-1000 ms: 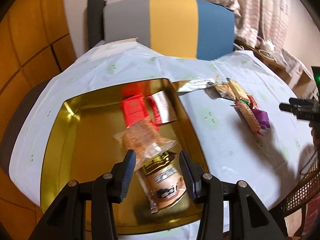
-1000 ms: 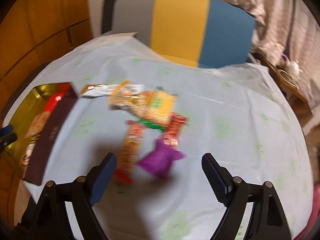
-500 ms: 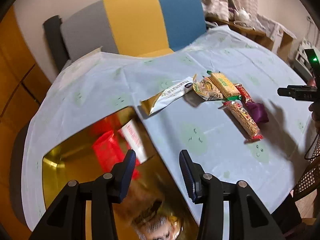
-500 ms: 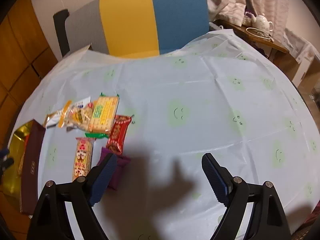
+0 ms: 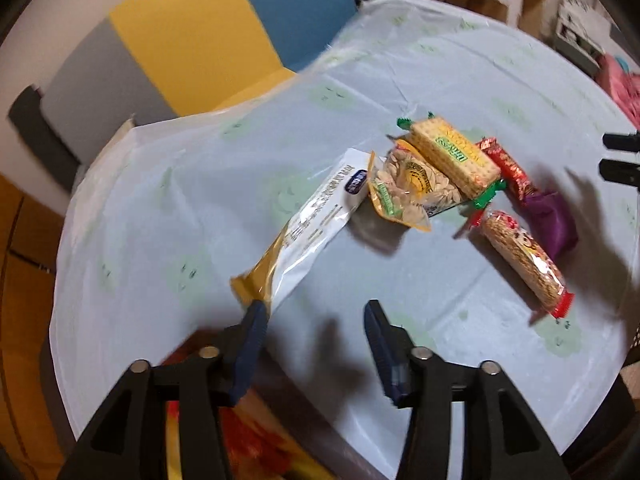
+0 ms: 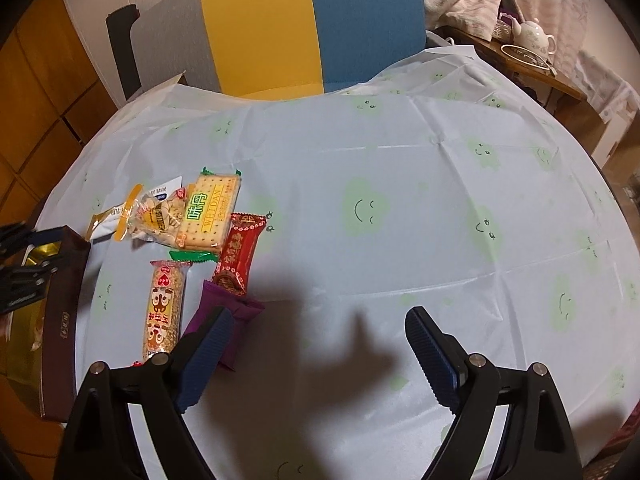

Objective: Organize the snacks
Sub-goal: 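Grasp the white blue-labelled packet with the left gripper and lift it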

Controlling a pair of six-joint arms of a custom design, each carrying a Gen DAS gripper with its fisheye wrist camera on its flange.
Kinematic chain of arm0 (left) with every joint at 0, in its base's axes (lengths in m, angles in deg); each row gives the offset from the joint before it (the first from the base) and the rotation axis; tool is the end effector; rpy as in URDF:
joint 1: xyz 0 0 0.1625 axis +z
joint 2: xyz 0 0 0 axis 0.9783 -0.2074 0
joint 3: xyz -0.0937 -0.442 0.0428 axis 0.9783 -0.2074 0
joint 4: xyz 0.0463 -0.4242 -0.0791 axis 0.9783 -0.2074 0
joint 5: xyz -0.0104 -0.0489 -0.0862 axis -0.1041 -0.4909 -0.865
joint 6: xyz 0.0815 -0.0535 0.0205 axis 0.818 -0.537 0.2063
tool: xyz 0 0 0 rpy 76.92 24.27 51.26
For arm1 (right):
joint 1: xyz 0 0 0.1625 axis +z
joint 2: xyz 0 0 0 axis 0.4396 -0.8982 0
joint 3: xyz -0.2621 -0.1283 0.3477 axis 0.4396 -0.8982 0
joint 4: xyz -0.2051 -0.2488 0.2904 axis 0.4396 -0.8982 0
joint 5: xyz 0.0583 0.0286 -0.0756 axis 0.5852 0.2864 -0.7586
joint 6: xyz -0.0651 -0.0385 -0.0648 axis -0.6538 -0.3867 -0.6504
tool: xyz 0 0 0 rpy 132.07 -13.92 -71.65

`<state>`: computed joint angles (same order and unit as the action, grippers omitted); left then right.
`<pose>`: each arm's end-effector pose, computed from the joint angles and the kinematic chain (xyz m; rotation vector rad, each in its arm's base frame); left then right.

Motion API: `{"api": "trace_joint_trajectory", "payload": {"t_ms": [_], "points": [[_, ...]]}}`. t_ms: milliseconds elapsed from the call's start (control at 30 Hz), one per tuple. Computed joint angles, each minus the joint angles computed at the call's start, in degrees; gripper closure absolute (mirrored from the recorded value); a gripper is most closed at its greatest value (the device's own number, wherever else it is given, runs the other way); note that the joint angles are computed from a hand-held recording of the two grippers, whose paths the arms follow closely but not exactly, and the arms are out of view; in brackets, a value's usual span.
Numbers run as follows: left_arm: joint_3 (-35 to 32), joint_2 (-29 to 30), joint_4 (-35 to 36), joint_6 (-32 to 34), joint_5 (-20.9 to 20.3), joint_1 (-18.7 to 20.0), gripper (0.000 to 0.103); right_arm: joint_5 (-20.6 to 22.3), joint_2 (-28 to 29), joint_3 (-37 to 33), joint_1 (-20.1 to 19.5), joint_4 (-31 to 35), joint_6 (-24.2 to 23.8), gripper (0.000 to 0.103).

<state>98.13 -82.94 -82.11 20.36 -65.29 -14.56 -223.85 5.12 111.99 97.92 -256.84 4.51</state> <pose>-0.0326 -0.5319 0.3809 0.9062 2.0984 -0.1690 0.3604 -0.4269 0.0381 0.2088 -2.3887 0.6458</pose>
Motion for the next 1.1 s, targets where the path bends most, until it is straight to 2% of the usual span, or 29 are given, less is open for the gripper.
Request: {"api": "trace_joint_trajectory", "payload": {"t_ms": [167,400,633,767,833,933,1100], "points": [[-2.2,4.5,-1.0,3.1,1.4,1.0,0.047,0.5,-0.2,0.2,0.0,-1.0,-0.3,0.013],[-6.8,10.1,0.7,5.4,1.3,2.9,0.047,1.4,-0.1,0.0,0.1,-1.1,-1.0,0.013],[-11.7,13.7,2.9,4.4,-1.6,5.0,0.047,1.9,-0.2,0.3,0.1,-2.9,-1.8,0.012],[-14.6,14.7,6.9,-0.3,-3.7,5.9,0.049,1.8,-0.1,0.3,0.3,-3.4,-2.3,0.012],[-15.1,14.9,7.5,-0.7,-4.5,6.1,0.056,1.5,0.0,0.3,0.4,-3.8,-2.5,0.012],[-13.0,13.1,8.0,-1.8,-4.5,5.4,0.065,0.8,0.0,0.4,0.5,-4.7,-2.9,0.012],[-10.0,10.0,10.0,-11.2,-3.1,4.3,0.066,0.1,-0.1,0.4,0.6,-5.2,-2.6,0.012]]}}
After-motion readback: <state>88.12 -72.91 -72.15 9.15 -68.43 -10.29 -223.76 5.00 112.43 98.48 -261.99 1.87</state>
